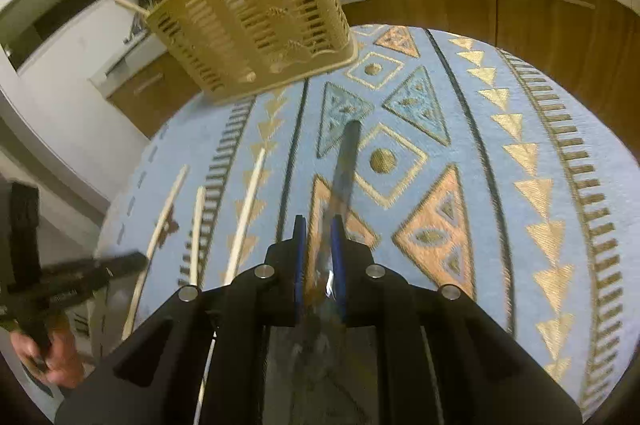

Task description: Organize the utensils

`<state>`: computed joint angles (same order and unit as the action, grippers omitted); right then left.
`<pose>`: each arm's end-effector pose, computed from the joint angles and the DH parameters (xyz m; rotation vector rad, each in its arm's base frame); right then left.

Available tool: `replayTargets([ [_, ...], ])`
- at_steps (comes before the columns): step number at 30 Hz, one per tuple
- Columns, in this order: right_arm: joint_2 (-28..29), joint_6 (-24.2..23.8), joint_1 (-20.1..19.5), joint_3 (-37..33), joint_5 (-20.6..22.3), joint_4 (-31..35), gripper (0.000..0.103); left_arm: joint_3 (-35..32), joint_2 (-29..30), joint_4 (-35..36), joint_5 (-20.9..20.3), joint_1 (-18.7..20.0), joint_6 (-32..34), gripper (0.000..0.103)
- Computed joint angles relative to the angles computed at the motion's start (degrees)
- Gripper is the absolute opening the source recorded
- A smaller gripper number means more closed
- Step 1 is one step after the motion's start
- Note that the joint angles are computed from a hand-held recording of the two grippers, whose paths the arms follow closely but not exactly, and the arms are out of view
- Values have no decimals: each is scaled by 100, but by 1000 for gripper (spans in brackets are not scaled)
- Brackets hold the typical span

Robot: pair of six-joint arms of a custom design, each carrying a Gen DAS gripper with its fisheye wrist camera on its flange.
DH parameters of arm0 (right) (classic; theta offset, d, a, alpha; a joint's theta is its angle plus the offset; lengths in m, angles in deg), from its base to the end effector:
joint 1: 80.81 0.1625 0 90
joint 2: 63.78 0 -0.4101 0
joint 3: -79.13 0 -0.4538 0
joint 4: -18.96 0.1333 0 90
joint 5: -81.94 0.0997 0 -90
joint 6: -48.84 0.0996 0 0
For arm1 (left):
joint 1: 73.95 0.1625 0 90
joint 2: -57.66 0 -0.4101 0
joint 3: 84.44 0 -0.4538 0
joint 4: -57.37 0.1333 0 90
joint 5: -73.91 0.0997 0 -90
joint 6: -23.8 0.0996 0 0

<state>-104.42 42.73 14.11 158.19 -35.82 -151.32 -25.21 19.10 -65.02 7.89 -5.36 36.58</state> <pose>0.1552 -0.7894 0.1485 0.0051 -2.5088 0.9488 -0.1526 -0.8654 0.1891 0.7435 2.6194 -0.3221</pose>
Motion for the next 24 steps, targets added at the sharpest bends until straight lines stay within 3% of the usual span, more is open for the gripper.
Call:
replayTargets([
  [1, -12, 19, 32, -16, -158, 106, 11, -16, 19, -85, 23, 4, 89, 4],
  [4, -88, 102, 61, 10, -343, 306, 11, -473, 279, 145, -83, 20, 193, 22],
  [8, -295, 351, 27, 136, -55, 584, 14, -1431, 790, 915, -249, 74, 101, 23],
  [11, -264, 431, 79, -32, -244, 938, 36, -2110, 1169, 1544, -161, 80, 129, 23],
  [12, -218, 418, 106, -140, -355, 1113, 50, -2254, 1251, 1637, -162, 73, 217, 23],
  [13, -173, 411, 126, -238, -422, 1258, 54, -2444, 1368, 1817, -133, 59, 232, 23],
  [17, 102, 637, 180, -919, -659, 2354, 52, -3240, 1787, 2509, -139, 51, 219, 23],
  [19, 277, 742, 184, -1296, -773, 2809, 37, -3879, 2119, 2987, -163, 51, 179, 23],
  [21, 477, 944, 179, -1691, -1005, 3333, 35, -4681, 2538, 3534, -166, 50, 114, 23],
  [24, 692, 1115, 199, -2142, -1120, 3902, 34, -5176, 2822, 3944, 62, -14, 203, 22],
])
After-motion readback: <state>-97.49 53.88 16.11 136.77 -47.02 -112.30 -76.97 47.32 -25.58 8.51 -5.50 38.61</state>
